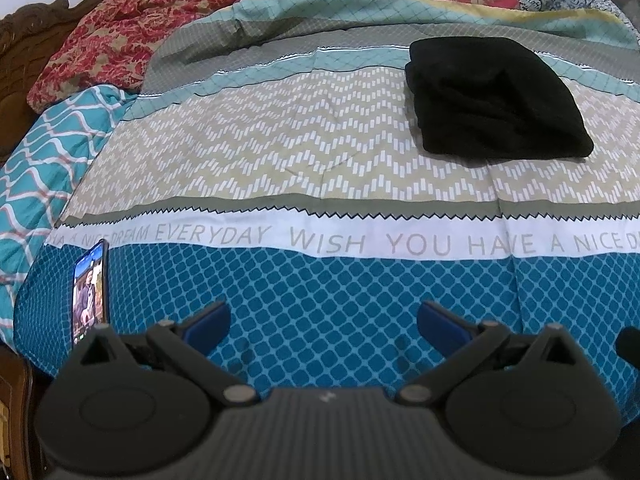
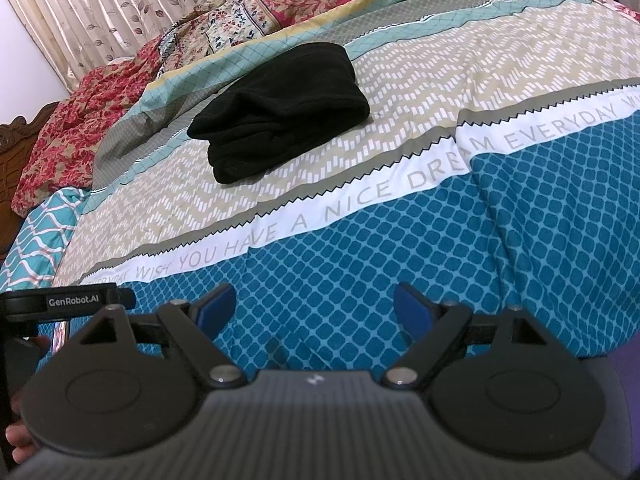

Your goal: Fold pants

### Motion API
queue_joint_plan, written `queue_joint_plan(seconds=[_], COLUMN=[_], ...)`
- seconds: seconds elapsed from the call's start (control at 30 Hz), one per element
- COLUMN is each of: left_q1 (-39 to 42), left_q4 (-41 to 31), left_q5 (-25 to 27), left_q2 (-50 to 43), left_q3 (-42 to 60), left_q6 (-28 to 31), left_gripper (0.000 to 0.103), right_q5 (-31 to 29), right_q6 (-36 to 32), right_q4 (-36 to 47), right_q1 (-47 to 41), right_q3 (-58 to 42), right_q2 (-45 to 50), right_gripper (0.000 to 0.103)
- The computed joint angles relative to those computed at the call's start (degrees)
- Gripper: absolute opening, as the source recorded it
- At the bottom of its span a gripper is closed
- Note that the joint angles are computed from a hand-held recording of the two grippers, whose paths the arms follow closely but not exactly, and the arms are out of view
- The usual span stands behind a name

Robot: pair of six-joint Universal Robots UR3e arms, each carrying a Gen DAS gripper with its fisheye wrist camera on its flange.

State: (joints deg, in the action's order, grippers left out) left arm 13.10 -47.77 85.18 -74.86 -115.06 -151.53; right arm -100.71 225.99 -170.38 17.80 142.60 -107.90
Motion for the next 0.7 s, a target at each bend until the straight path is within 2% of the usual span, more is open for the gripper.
queue_joint_plan(seconds=[0.4, 0.7], left_q1=[-0.87, -1.21], left_q4=[0.64, 0.67], left_q5=[1.49, 1.99], left_q2=[-0.66, -0.64], left_q3=[-0.20, -0.45], left_q6=[-0.12, 0.21], left_gripper=[0.103, 0.103], right_q5=[-0.21, -4.25], right_q6=[-0.04, 0.64], right_q4=[-0.37, -1.13], right_q1=[0.12, 2.71], right_q3=[0.09, -1.13], right_q2=[0.23, 1.43], right_gripper=[0.088, 0.088])
